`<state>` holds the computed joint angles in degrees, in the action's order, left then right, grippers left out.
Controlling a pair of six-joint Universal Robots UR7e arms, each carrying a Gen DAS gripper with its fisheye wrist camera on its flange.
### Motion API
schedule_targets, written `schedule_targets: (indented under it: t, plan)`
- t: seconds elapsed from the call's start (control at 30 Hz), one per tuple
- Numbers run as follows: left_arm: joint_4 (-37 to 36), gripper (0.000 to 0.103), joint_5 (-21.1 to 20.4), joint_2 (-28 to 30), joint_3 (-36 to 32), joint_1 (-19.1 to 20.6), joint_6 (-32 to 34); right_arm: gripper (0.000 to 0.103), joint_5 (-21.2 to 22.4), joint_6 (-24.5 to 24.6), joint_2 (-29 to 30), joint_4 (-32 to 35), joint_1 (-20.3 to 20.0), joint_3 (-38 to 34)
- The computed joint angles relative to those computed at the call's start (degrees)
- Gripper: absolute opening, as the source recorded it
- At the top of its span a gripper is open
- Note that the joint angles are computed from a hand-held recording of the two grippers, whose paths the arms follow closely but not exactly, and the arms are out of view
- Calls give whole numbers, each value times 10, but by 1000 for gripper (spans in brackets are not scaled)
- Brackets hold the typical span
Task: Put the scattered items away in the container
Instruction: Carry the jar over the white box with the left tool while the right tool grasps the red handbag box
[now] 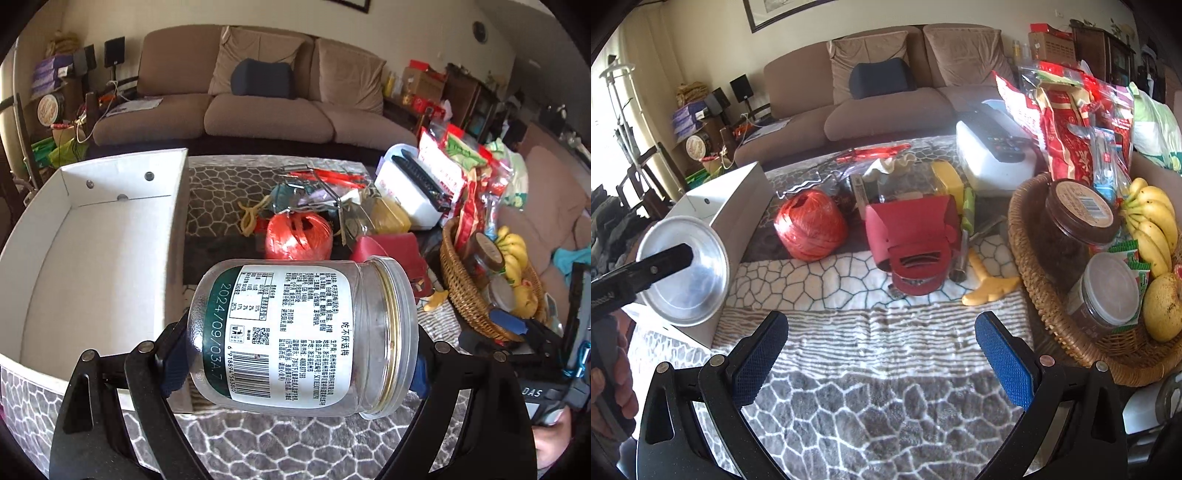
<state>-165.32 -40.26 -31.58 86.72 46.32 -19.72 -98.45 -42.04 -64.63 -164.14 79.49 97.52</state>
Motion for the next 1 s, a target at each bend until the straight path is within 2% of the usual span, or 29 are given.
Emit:
schedule_targets:
  t: [0.2, 0.33, 0.5, 0.63, 0.73, 0.8, 0.83, 0.9, 0.97, 1.0]
  plan:
    - [-13, 89, 55, -72, 68, -1, -2, 103, 38, 16, 18, 42, 22, -16]
    - [-21, 89, 78, -114, 111, 6, -5, 103, 18, 20, 43, 3, 30, -27]
    - [-43, 89, 96, -152, 155, 21, -4, 103, 12, 55, 70, 8, -3, -60]
    - [-48, 89, 97, -168, 171, 38, -6, 101, 66, 129, 80, 45, -43, -92]
    - [-52, 89, 96, -169, 174, 49, -8, 100, 98, 176, 86, 49, -62, -109]
    - [-56, 89, 94, -167, 173, 55, -8, 95, 128, 210, 92, 57, -74, -123]
    - [-58, 89, 92, -166, 172, 57, -8, 89, 145, 228, 96, 63, -79, -130]
    - [-56, 89, 90, -164, 169, 60, -7, 75, 168, 259, 107, 77, -86, -147]
    - [-51, 89, 92, -160, 166, 61, -8, 50, 176, 279, 118, 87, -89, -164]
    - [-48, 89, 92, -159, 164, 62, -8, 46, 185, 290, 123, 95, -91, -171]
